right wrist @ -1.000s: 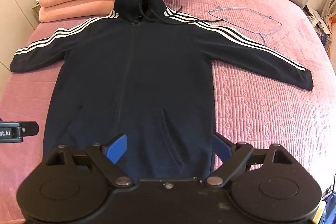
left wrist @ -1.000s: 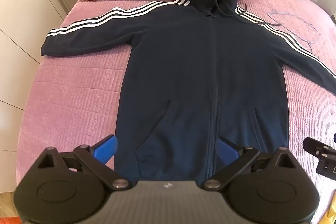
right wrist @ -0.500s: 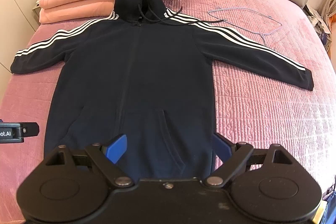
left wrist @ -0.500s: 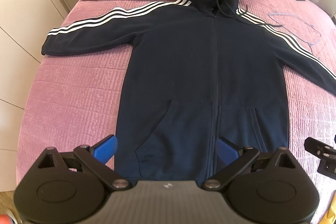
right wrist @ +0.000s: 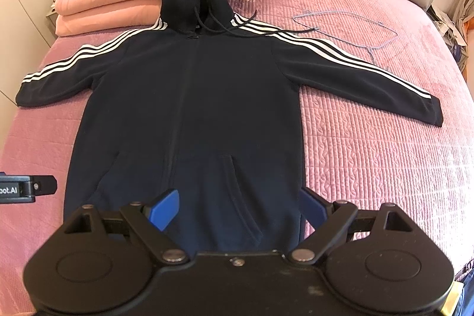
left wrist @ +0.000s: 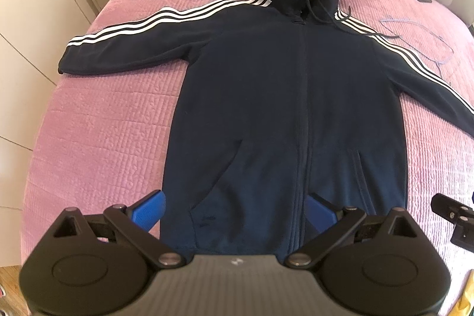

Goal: Fold large clothes

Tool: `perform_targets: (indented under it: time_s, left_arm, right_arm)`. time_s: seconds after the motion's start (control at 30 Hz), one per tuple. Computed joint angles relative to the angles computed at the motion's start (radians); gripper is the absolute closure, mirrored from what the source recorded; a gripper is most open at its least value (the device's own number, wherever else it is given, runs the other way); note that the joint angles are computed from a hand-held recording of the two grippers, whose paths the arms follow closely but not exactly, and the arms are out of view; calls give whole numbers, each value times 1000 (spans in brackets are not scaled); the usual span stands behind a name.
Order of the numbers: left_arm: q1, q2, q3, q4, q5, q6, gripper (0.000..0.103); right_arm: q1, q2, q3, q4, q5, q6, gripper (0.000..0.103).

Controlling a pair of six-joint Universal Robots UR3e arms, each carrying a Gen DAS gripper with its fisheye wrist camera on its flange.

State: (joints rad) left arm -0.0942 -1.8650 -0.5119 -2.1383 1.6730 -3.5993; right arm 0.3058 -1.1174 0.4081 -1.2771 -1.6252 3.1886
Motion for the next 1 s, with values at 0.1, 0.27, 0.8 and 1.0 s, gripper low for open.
perform_targets:
  time_s: [0.1, 0.27, 0.8, 1.0]
  left_arm:
    - [4, 23, -41, 38, -9, 4, 2]
    - [-11, 44, -84, 81, 24, 1, 2]
    - [-14, 119, -159, 174, 47, 34, 4]
    - [106, 393, -787, 755, 68, 71, 7]
  right_arm:
    - [1, -2, 2, -2, 0, 1, 0]
    - [3, 4, -9, 3, -1, 0, 0]
    - [-31, -81, 112, -85, 48, -38, 0]
    - [-85, -99, 349, -398, 160, -168, 0]
